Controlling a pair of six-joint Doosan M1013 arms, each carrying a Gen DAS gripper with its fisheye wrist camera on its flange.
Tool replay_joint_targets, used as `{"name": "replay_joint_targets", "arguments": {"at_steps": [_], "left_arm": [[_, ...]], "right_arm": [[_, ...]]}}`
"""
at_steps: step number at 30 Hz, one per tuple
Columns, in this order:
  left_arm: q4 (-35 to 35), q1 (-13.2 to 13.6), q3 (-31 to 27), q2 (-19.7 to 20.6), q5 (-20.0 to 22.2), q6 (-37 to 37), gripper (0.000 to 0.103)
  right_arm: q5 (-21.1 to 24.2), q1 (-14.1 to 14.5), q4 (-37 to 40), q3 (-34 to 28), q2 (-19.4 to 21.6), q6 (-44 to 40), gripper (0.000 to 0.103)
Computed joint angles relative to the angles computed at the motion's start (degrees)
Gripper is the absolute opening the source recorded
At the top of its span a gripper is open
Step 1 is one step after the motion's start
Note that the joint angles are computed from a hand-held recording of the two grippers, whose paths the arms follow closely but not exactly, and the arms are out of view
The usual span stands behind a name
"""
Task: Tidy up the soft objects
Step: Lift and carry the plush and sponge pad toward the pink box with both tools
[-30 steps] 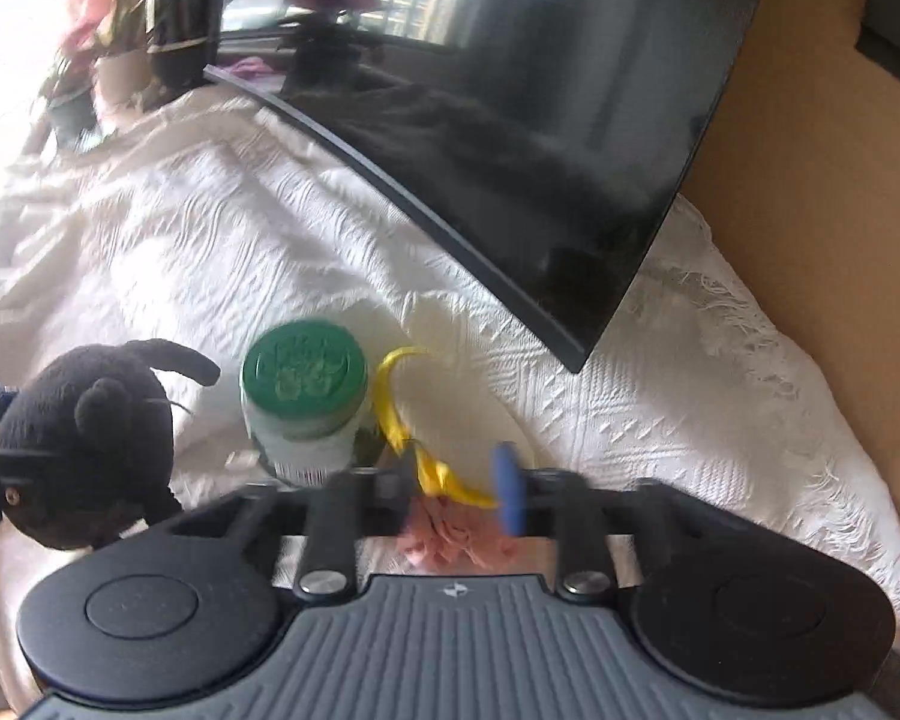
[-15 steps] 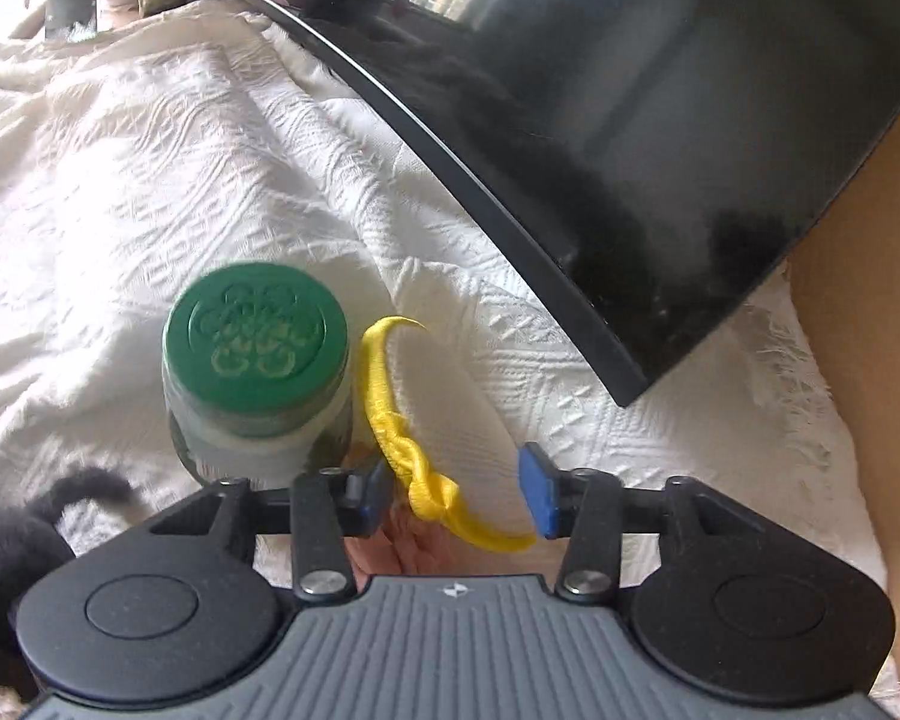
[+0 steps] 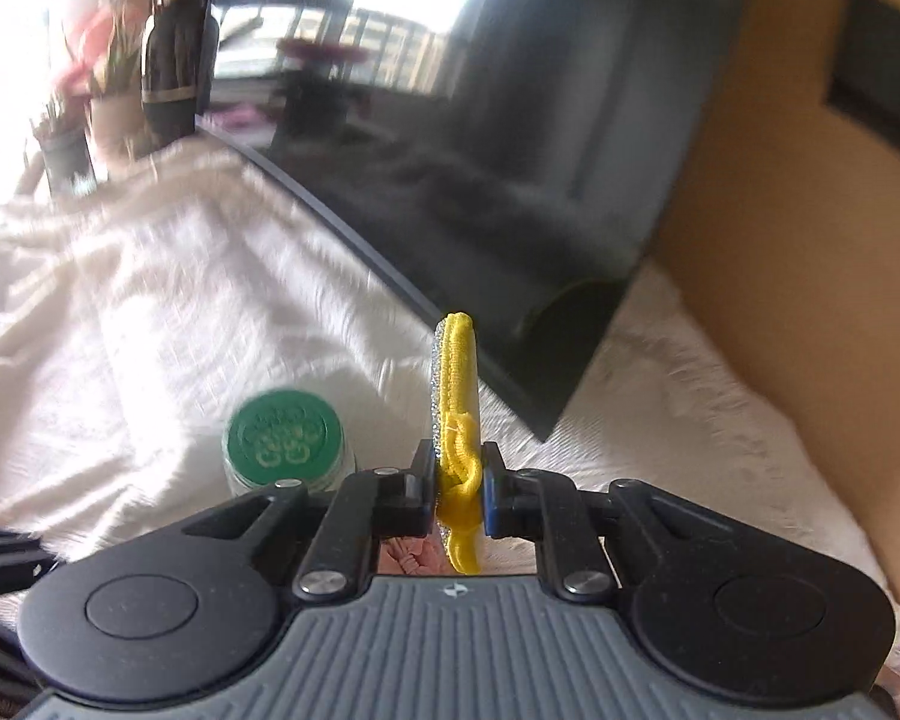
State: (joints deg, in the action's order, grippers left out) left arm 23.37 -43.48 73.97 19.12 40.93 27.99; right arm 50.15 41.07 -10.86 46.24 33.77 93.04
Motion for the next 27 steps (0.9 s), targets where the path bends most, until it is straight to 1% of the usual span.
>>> {"name": "replay_joint_targets", "arguments": {"at_steps": [2, 5, 7, 10, 12, 14, 16, 20, 22, 27], "left_arm": [[2.4, -0.2, -2.2, 0.6, 0.9, 0.6, 0.074], [5.3, -0.5, -6.9, 2.5, 3.5, 2.6, 0.075], [5.6, -0.5, -10.4, 4.1, 5.3, 4.5, 0.075], [3.7, -0.5, -15.3, 6.4, 7.1, 7.1, 0.075], [1.9, -0.8, -17.4, 7.2, 7.2, 9.1, 0.075], [-0.7, -1.3, -19.7, 8.3, 6.8, 13.3, 0.075], [-2.0, -2.1, -22.4, 9.8, 7.4, 16.6, 0.075], [-6.7, -3.5, -28.0, 13.1, 8.4, 23.0, 0.075], [-8.6, -4.1, -31.2, 15.1, 9.3, 25.4, 0.075], [-14.0, -5.5, -39.4, 20.2, 11.9, 31.3, 0.075]], "right_arm": [[-1.9, -0.2, -0.9, 2.3, -2.0, 0.8, 0.014], [-4.7, -0.4, -2.9, 6.2, -5.3, 2.3, 0.014], [-6.1, -0.6, -4.7, 8.2, -7.0, 3.6, 0.014], [-7.8, -1.2, -7.5, 11.6, -9.9, 7.0, 0.014], [-9.5, -1.5, -10.7, 14.2, -12.1, 10.6, 0.014], [-11.4, -1.9, -14.5, 17.2, -14.4, 14.8, 0.014], [-13.2, -2.4, -18.9, 20.2, -16.7, 19.9, 0.014], [-13.6, -3.8, -24.8, 24.1, -19.6, 28.2, 0.014], [-13.1, -4.5, -27.9, 26.0, -20.7, 32.5, 0.014], [-11.6, -5.8, -32.9, 30.7, -23.5, 39.8, 0.014]]}}
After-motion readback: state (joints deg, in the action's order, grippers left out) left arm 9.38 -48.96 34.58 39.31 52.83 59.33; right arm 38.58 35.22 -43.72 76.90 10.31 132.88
